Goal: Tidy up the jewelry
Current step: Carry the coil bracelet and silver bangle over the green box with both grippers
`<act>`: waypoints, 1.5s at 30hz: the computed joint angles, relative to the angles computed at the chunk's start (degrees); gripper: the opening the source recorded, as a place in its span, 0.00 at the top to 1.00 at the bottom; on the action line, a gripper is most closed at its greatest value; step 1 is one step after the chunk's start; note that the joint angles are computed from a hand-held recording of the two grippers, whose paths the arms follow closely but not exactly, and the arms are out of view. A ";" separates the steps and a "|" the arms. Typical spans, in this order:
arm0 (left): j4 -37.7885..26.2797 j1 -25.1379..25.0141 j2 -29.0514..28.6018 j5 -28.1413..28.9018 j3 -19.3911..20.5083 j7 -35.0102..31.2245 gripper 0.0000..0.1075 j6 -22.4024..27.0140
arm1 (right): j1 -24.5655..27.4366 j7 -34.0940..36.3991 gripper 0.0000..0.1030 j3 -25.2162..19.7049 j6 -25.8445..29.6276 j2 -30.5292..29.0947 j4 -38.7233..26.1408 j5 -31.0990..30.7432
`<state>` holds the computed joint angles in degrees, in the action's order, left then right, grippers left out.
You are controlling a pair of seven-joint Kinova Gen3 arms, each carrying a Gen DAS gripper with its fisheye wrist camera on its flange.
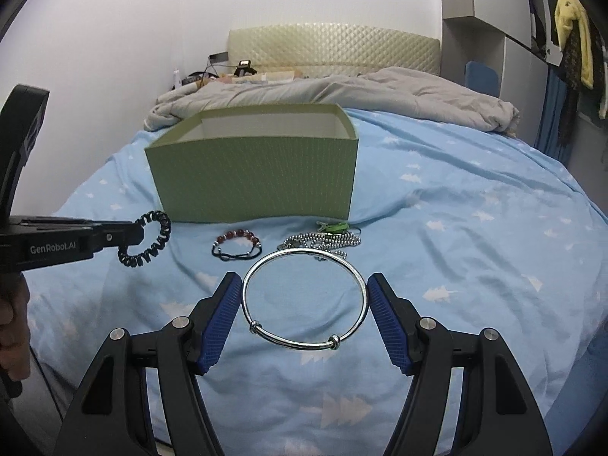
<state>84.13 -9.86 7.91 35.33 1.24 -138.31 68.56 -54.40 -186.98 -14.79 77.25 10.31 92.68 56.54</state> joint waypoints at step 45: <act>-36.87 3.07 17.12 -7.32 5.58 18.09 0.92 5.38 | 11.99 29.19 0.36 8.48 -6.97 4.06 -23.89 -4.58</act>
